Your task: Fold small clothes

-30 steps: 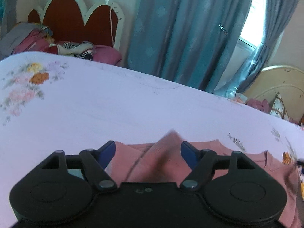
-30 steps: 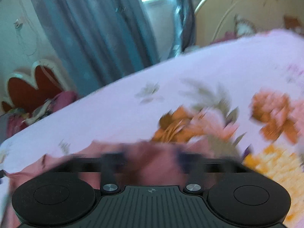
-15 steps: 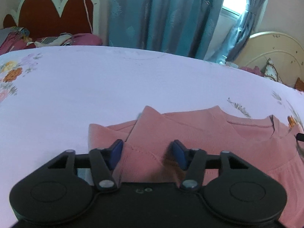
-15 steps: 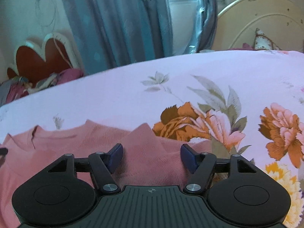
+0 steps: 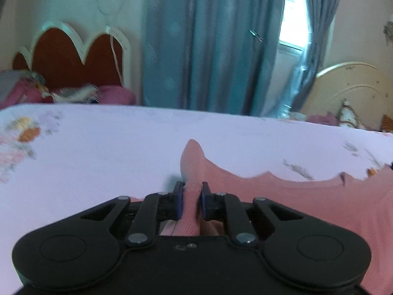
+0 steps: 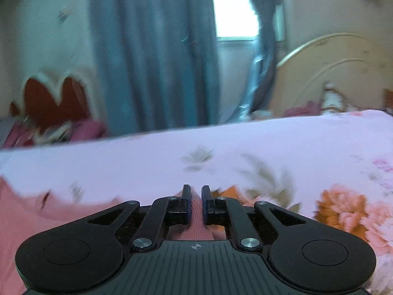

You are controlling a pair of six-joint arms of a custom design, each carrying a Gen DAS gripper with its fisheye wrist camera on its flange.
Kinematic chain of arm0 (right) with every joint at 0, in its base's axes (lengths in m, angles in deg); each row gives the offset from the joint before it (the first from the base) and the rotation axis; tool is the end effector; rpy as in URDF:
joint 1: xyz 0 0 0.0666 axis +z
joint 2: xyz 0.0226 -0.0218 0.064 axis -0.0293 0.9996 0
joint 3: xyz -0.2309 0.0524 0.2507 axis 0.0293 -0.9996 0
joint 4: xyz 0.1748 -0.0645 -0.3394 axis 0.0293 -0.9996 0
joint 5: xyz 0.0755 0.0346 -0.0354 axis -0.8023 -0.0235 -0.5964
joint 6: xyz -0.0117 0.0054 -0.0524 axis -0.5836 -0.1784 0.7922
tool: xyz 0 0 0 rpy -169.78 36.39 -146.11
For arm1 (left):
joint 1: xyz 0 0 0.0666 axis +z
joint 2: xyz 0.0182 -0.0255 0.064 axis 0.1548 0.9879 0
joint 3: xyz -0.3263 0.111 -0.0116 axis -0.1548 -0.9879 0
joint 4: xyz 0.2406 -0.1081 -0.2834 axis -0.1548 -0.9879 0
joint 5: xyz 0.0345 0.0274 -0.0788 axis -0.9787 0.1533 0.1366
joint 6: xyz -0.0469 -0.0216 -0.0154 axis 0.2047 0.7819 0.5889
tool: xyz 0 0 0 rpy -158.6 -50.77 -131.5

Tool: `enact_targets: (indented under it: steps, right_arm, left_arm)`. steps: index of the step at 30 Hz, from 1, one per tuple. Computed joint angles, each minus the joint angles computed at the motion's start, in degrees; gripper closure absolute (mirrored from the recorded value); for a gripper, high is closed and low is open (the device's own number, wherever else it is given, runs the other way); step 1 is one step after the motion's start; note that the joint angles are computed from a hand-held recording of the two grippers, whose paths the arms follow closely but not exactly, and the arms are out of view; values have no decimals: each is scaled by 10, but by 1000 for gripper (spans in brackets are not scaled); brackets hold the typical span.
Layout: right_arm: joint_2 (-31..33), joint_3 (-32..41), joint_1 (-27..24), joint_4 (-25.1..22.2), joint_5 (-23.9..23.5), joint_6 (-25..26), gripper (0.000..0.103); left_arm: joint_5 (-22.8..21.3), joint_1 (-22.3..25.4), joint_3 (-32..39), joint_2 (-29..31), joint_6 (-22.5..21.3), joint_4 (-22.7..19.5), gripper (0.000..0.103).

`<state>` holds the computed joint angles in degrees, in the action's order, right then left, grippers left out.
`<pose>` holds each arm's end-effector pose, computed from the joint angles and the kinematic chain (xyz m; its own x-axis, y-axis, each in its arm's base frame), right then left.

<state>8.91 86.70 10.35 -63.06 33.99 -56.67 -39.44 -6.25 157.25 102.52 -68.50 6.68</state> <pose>0.2825 0.0444 0.4443 -0.4576 0.3795 -0.8041 0.4254 0.8876 0.1769 0.5282 -0.1524 0.4441 -0.5342 0.2290 -0.8137 0.4892 0.8688 -0.0766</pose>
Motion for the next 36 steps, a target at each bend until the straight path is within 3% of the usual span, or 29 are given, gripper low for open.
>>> enact_targets:
  steps: [5, 9, 11, 13, 14, 15, 17, 26, 32, 36]
  right_arm:
    - [32, -12, 3, -31, 4, -42, 96]
    - [39, -11, 7, -38, 13, -21, 94]
    - [31, -6, 4, -48, 13, -31, 82]
    - [14, -5, 11, -49, 29, -39, 51]
    - [10, -1, 17, -50, 38, -39, 46]
    - [5, 1, 24, -52, 41, -37, 45]
    - [4, 12, 33, -63, 39, -40, 45]
    - [16, 38, 117, -87, 29, -84, 45]
    - [53, 60, 186, -89, 31, -111, 45]
    - [72, 65, 221, -80, 30, -124, 45]
  left_arm:
    - [-51, -21, -2, 15, 7, -6, 89]
    - [-73, -27, -4, 18, -20, -13, 85]
    - [-78, -25, -2, 14, -36, -19, 78]
    - [-68, -20, 8, 16, -39, -37, 74]
    - [-67, -17, 5, 11, -38, -40, 66]
    - [-66, -15, 2, 7, -38, -42, 55]
    - [-66, -11, -4, -3, -37, -45, 43]
    - [-29, -3, -28, -53, -39, -63, 42]
    - [5, -24, -46, -84, -45, -89, 42]
    - [0, -37, -70, -98, -54, -96, 42]
